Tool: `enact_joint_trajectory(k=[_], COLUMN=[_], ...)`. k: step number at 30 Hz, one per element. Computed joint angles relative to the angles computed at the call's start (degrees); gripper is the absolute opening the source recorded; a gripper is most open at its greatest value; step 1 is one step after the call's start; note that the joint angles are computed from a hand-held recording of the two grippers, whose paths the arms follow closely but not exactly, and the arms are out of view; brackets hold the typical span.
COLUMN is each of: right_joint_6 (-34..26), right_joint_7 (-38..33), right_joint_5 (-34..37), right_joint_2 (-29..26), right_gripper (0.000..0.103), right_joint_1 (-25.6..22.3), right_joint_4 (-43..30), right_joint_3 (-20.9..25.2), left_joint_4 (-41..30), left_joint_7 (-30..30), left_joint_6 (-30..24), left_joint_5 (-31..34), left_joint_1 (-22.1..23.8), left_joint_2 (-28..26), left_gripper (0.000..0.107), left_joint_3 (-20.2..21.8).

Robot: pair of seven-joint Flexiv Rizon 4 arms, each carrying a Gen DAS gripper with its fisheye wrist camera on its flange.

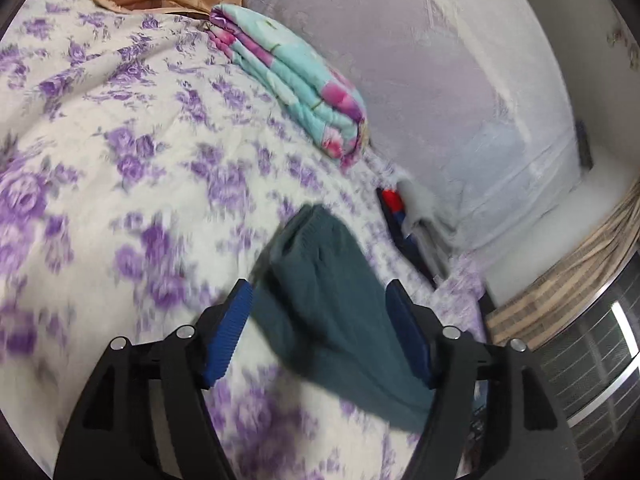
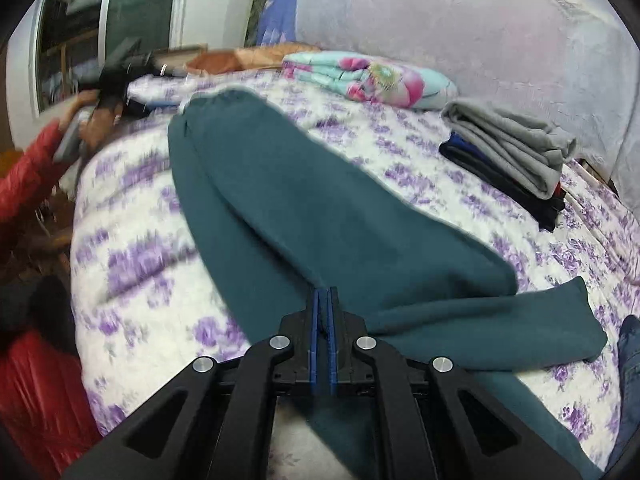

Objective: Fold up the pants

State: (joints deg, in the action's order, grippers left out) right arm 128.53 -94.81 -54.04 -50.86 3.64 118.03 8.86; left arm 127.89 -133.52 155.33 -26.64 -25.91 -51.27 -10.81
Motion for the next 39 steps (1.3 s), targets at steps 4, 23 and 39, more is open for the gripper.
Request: enact_joint_trajectory(k=[4,23,39], right_joint_6=[-1.2,4.4,8.8], right_joint_7=[4.6,2.8,-10.8], right_joint_5=[-4.6,-0.7,7.7], right_joint_2=[-1.3,-0.6,2.1], right_gripper=[0.005,0.005,0.004], right_joint_1=[-2.1,-1.6,4.0], right_joint_4=[-2.1,0.6,7.6], right_joint_3=[0.7,0.4,-3.2], left_joint_4=[-1.5,-3.1,-0.4], left_joint_7=[4.6,4.3,0.4], left_joint_6=[-5.7,-13.2,-11.2], left_joint_5=[-8.6,-8.3,-5.7], left_joint_1=[-3.8,-2.1,-3.2], left_joint_2=[1.9,4.4,4.1], left_gripper=[0.067,0.011,0.010], left_joint_3=[0.3,2.0,2.0])
